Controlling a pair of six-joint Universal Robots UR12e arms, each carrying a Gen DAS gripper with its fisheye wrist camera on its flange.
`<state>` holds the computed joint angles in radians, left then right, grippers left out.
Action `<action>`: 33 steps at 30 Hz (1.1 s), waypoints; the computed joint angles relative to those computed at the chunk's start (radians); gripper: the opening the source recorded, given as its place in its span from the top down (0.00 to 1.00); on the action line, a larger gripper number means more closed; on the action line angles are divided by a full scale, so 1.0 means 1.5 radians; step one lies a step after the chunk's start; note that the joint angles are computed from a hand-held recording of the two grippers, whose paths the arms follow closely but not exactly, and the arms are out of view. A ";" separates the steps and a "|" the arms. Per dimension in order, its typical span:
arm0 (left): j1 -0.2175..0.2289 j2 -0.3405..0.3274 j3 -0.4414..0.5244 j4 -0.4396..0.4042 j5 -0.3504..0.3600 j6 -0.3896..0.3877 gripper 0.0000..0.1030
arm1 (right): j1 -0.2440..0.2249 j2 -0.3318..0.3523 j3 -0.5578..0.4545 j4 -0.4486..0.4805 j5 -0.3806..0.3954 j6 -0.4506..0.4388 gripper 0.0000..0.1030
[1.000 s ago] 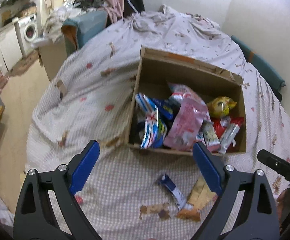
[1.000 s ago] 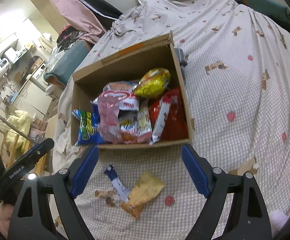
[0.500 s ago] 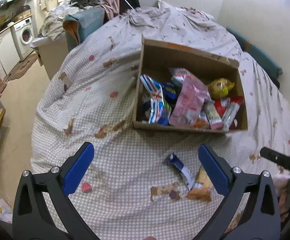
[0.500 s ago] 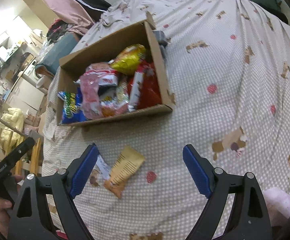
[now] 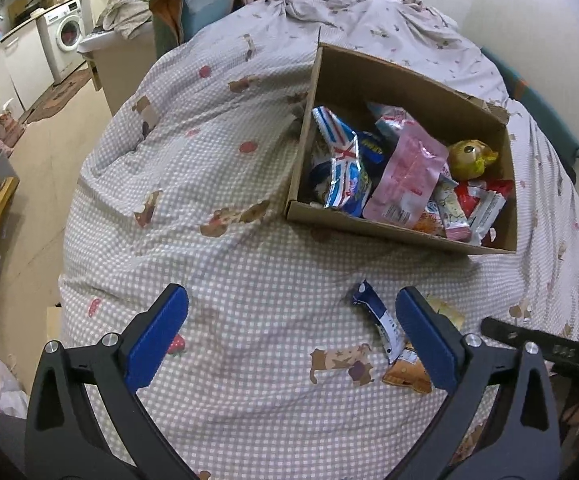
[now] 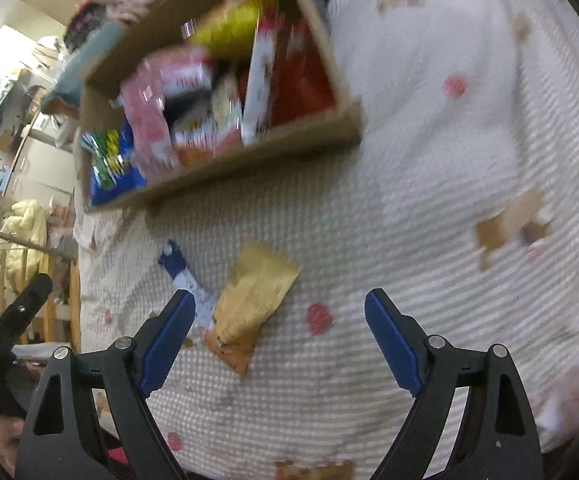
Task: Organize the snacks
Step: 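Grasp the tan snack bar with the right tool while the left tool grasps the blue-white candy stick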
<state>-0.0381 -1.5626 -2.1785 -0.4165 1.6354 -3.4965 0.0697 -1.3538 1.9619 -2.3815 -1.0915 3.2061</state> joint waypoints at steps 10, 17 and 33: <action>0.001 -0.005 0.001 -0.014 0.007 0.010 0.00 | 0.054 0.058 -0.041 0.074 -0.009 -0.004 0.48; 0.005 -0.012 0.008 -0.043 -0.014 -0.019 0.00 | 0.062 0.047 -0.038 0.055 -0.030 -0.050 0.71; -0.003 -0.026 0.020 -0.052 -0.002 -0.041 0.01 | 0.053 0.029 -0.017 0.048 0.060 -0.112 0.78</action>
